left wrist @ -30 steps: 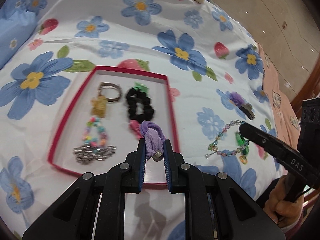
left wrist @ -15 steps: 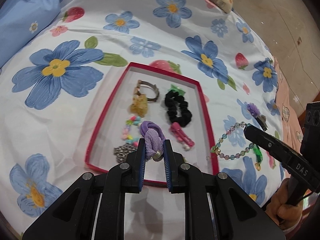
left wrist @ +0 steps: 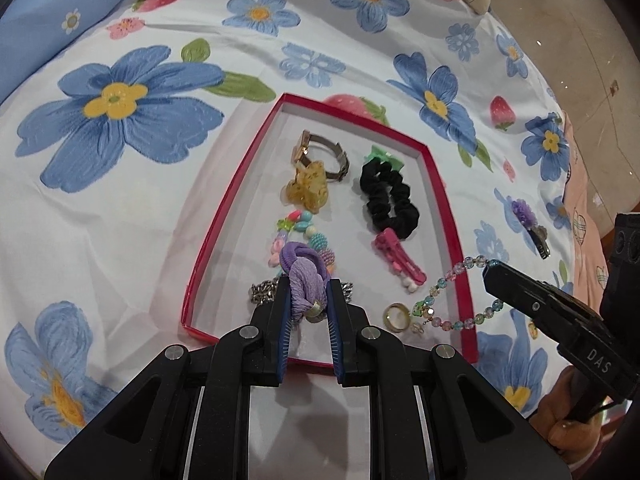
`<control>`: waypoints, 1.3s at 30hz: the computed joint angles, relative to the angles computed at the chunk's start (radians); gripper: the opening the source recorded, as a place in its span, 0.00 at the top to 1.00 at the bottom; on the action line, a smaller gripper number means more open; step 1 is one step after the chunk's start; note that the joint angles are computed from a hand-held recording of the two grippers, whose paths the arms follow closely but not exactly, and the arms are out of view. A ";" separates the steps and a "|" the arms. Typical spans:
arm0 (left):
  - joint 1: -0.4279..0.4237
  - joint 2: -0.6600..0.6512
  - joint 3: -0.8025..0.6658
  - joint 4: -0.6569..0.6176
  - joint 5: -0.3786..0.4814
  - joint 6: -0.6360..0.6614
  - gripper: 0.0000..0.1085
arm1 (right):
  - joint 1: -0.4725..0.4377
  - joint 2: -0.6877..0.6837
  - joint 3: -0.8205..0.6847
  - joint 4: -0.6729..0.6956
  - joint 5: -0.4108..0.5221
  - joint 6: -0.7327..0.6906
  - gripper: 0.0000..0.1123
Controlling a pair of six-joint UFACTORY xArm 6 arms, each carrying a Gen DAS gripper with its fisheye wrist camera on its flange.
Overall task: Organize jewelry
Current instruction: 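Carry the bow hair tie and bracelet into the tray and lower them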
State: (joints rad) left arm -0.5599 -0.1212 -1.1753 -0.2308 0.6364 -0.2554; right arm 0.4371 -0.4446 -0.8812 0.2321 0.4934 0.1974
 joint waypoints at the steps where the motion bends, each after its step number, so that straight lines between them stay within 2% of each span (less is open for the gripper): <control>1: 0.001 0.002 0.000 -0.004 0.001 0.004 0.87 | -0.003 0.003 0.004 0.003 0.003 -0.001 0.93; 15: 0.005 0.029 -0.003 0.029 0.038 -0.018 0.81 | -0.026 0.051 0.009 -0.012 0.056 -0.007 0.93; 18: -0.001 0.034 -0.011 0.068 0.043 -0.041 0.75 | -0.024 0.065 0.001 -0.026 0.073 -0.006 0.93; 24: -0.005 0.040 -0.021 0.093 0.052 -0.056 0.69 | -0.021 0.087 -0.016 -0.059 0.106 -0.002 0.93; 29: -0.010 0.040 -0.023 0.108 0.055 -0.067 0.63 | -0.023 0.085 -0.018 -0.058 0.113 -0.008 0.89; 31: -0.012 0.038 -0.021 0.108 0.052 -0.067 0.57 | -0.021 0.084 -0.018 -0.066 0.113 -0.004 0.89; 39: -0.018 0.023 -0.016 0.133 0.053 -0.093 0.50 | -0.021 0.075 -0.009 -0.036 0.109 -0.018 0.89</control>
State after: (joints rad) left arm -0.5779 -0.0977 -1.1916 -0.0977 0.6889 -0.3486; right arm 0.4157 -0.3693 -0.8901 0.1957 0.6027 0.1793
